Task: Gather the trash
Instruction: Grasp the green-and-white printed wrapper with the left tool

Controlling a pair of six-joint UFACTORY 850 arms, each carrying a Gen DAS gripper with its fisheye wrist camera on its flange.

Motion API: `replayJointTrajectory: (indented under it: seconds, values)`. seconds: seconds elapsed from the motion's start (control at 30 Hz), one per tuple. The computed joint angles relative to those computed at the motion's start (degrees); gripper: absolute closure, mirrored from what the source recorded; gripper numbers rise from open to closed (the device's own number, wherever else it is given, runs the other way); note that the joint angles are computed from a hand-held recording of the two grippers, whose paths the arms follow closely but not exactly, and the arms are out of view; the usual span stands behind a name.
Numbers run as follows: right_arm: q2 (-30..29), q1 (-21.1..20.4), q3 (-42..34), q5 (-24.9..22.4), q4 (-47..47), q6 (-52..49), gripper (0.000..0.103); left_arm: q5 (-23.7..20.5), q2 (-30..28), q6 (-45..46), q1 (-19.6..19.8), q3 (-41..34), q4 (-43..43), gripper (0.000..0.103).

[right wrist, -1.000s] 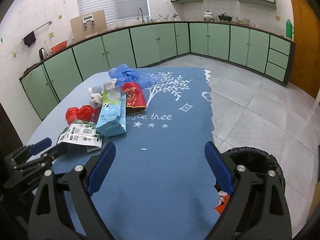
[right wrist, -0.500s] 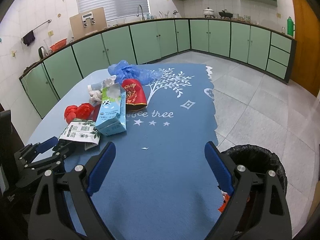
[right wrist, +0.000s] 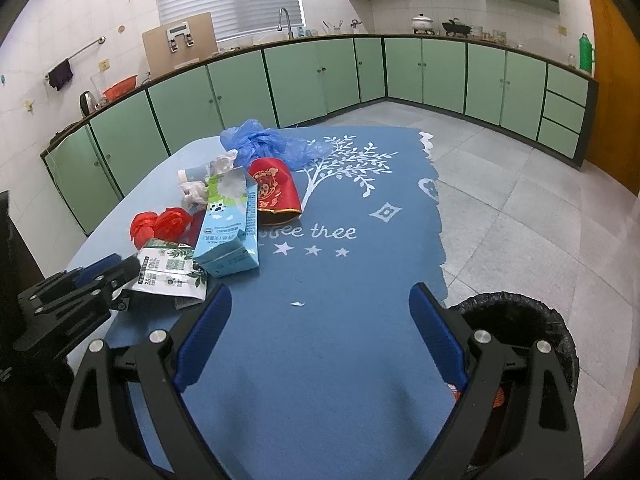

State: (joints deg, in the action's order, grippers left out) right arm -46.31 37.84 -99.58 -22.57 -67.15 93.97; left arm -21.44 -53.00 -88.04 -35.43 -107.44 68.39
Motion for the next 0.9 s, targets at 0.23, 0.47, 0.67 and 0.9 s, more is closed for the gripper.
replayJointTrajectory:
  seconds: [0.23,0.47,0.67,0.9]
  values:
    - [-0.1,-0.1,0.1,0.9,0.8,-0.3,0.015,-1.5,1.9,-3.4,-1.2,3.8,3.8,0.041]
    - [0.2,-0.2,0.8,1.2,1.2,0.2,0.015,-2.6,0.5,1.4,-1.2,2.6,-1.6,0.038]
    - [0.1,-0.5,0.8,1.6,2.3,-0.3,0.015,-4.6,-1.5,4.2,-1.0,-0.5,-4.3,0.036]
    - [-0.7,-0.6,-0.2,2.4,4.9,-3.4,0.017,-3.5,-2.5,7.2,-0.5,-3.3,-5.1,0.058]
